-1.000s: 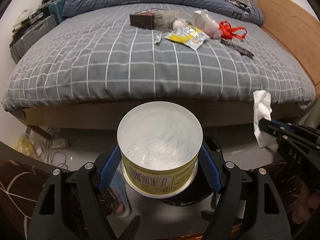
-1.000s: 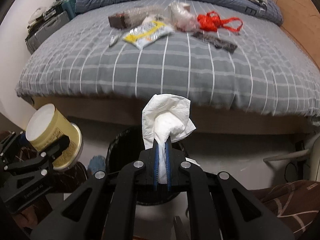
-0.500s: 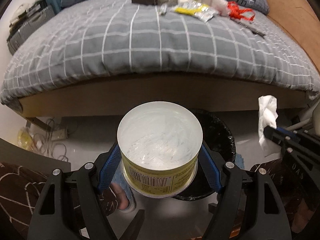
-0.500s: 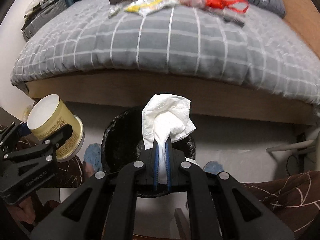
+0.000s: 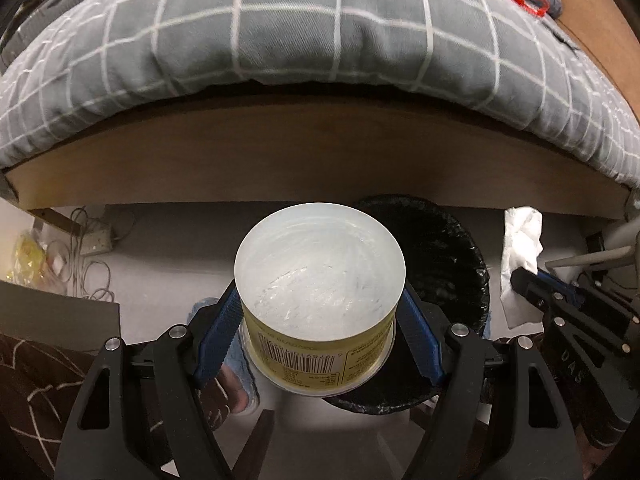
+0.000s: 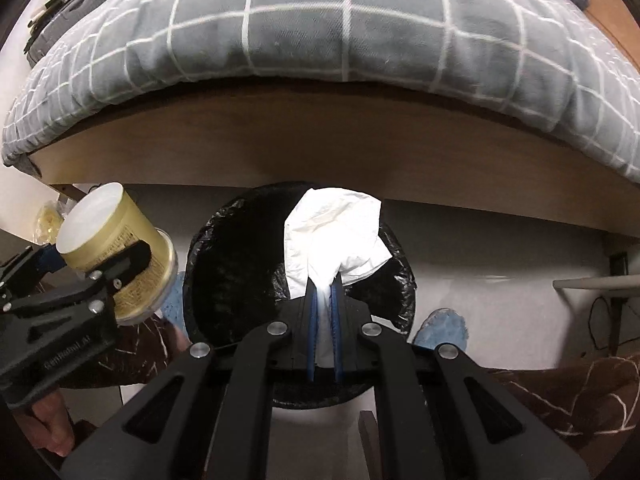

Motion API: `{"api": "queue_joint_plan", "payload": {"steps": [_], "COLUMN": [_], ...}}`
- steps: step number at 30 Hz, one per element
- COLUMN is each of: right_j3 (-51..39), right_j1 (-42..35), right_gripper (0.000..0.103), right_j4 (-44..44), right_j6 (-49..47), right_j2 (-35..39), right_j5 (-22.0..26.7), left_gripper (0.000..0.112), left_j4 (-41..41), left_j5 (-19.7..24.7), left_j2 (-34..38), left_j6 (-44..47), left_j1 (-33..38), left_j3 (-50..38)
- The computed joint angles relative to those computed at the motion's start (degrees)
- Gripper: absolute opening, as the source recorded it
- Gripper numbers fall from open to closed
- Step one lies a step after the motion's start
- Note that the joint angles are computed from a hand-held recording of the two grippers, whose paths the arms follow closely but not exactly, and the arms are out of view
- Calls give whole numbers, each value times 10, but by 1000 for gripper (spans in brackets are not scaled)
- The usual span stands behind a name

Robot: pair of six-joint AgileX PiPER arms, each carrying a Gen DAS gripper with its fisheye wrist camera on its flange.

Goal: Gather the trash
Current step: 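Carry the cup and tissue in both tools over the black trash bin, then open the right tool to drop the tissue while the left tool drops the cup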

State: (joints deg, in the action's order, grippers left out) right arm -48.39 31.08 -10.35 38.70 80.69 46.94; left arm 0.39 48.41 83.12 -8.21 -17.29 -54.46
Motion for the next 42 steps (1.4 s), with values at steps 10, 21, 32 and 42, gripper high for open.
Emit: {"api": "queue_joint_plan", "payload": {"steps": [10, 21, 32, 42], "right_j3": [6, -19, -29, 9], "right_j1": [-49, -43, -25, -48], "right_gripper": [6, 9, 70, 94], "right_j4": [63, 84, 62, -22], "right_j6": [-74, -95, -65, 12], "right_j2": [62, 134, 152, 93], "right_j5": [-45, -62, -77, -69], "left_gripper": [73, 73, 73, 73], "left_j4": [-3, 5, 30, 20], "left_j5": [-17, -17, -9, -5], "left_j2": [62, 75, 73, 68], "left_j6": [-6, -7, -30, -24], "left_j1": [1, 11, 15, 2], "left_j3": [-5, -8, -13, -19]}}
